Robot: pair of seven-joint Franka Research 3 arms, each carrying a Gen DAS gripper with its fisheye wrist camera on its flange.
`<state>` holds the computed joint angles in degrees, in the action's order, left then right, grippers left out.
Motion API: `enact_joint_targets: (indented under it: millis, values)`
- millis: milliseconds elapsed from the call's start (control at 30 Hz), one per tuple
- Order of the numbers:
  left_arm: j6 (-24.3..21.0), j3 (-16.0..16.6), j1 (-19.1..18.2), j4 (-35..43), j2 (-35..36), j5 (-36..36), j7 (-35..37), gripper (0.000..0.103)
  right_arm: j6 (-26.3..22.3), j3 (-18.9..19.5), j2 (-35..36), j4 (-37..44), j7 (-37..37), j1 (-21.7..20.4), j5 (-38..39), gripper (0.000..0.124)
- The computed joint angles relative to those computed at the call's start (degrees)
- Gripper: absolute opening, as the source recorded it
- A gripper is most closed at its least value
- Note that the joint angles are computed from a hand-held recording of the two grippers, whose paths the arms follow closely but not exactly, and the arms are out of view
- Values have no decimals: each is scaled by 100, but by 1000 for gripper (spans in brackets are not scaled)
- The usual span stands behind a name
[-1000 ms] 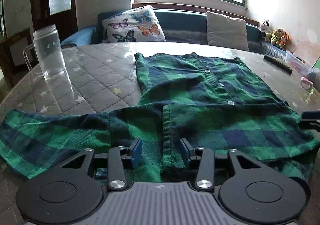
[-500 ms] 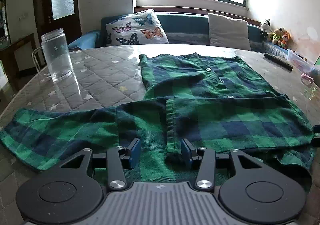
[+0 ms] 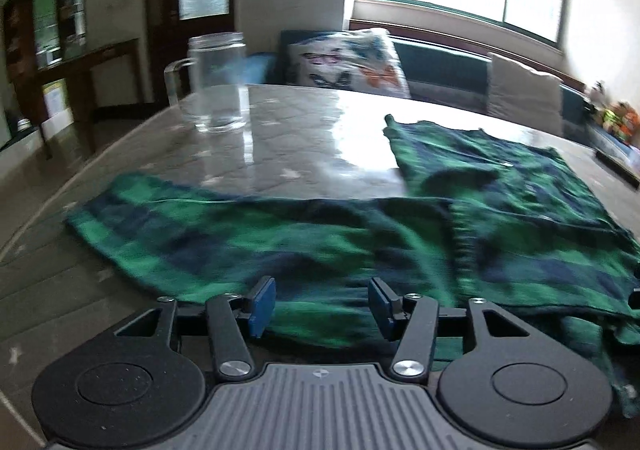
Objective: Fold clothes
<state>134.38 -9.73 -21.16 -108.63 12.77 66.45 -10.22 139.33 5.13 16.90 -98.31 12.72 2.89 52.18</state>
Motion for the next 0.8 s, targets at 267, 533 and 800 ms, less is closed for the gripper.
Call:
enact_joint_targets:
  millis: [267,533,800]
  values:
    - [-473,32,300,-667,-528,-177,-643,59,-17,310,923,1202,567,478,-579,52]
    - [-872,29,751,-1068,-871,-374,-1018,59,-188,491,1729,2133,1135,752,-1283,52]
    - [-1133,132,1116,-999,-769,-478,-1129,58,-111,724,1373,1718,664,486,-957,53]
